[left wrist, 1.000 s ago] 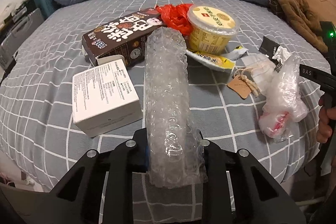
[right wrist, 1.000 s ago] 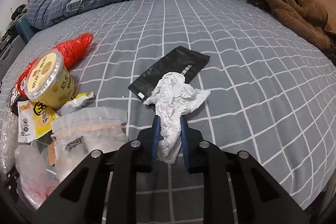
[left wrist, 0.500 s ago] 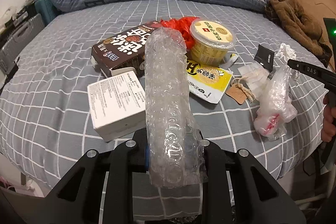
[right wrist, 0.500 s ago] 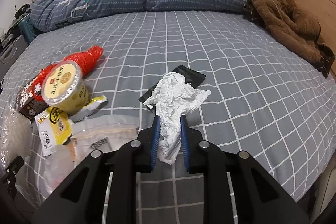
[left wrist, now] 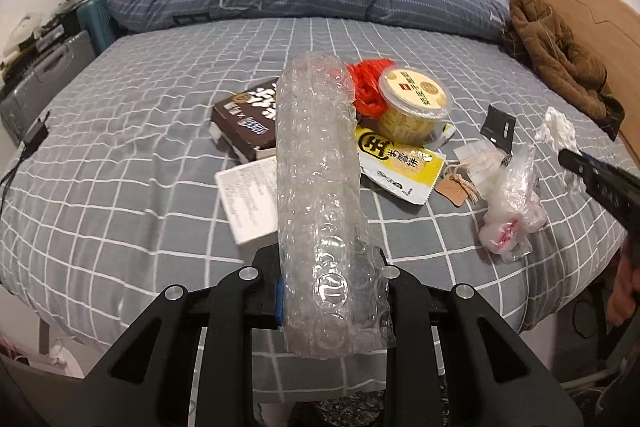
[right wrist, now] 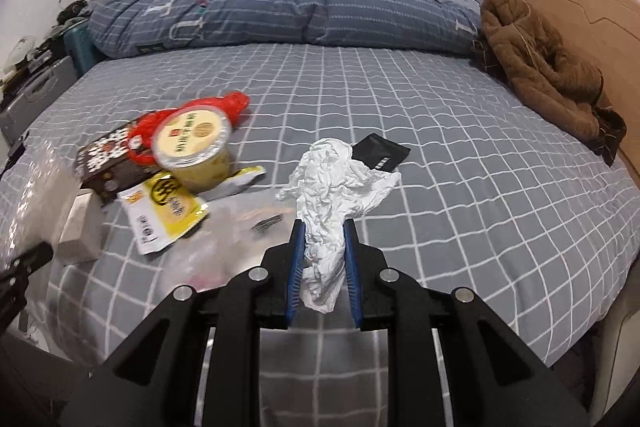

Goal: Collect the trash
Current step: 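Lift both held items and carry them down over the black trash bin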

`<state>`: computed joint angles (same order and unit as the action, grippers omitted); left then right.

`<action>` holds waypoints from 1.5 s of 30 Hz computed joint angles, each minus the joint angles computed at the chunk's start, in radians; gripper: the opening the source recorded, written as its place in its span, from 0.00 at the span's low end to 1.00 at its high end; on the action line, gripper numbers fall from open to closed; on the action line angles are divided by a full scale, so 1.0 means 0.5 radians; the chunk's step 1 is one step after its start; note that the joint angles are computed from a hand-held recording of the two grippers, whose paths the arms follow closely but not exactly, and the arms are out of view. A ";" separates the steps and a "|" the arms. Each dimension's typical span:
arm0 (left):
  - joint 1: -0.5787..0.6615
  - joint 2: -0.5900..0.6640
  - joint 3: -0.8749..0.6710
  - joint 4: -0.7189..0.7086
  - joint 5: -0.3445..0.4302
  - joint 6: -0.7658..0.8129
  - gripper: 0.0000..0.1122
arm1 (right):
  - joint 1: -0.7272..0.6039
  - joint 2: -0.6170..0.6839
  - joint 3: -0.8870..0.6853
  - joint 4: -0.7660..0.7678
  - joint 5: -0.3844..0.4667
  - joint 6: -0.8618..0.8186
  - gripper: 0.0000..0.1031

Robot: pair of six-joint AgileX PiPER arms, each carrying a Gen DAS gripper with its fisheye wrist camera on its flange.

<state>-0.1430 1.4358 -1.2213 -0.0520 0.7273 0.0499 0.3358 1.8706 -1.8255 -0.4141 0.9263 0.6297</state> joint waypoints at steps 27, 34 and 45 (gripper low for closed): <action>0.101 -0.785 0.598 -0.152 0.210 0.078 0.20 | 0.771 -0.560 0.643 -0.286 0.077 0.602 0.18; 0.096 -1.003 0.763 -0.100 0.335 0.041 0.20 | 0.995 -0.682 0.799 -0.371 0.192 0.830 0.18; 0.431 -1.337 0.970 -0.306 0.655 0.362 0.20 | 1.205 -0.805 1.037 -0.355 0.332 1.050 0.18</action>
<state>0.0725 0.7676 -0.7362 -0.2047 1.0548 0.2307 0.9382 1.4679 -1.3069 -0.5918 1.0923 1.1547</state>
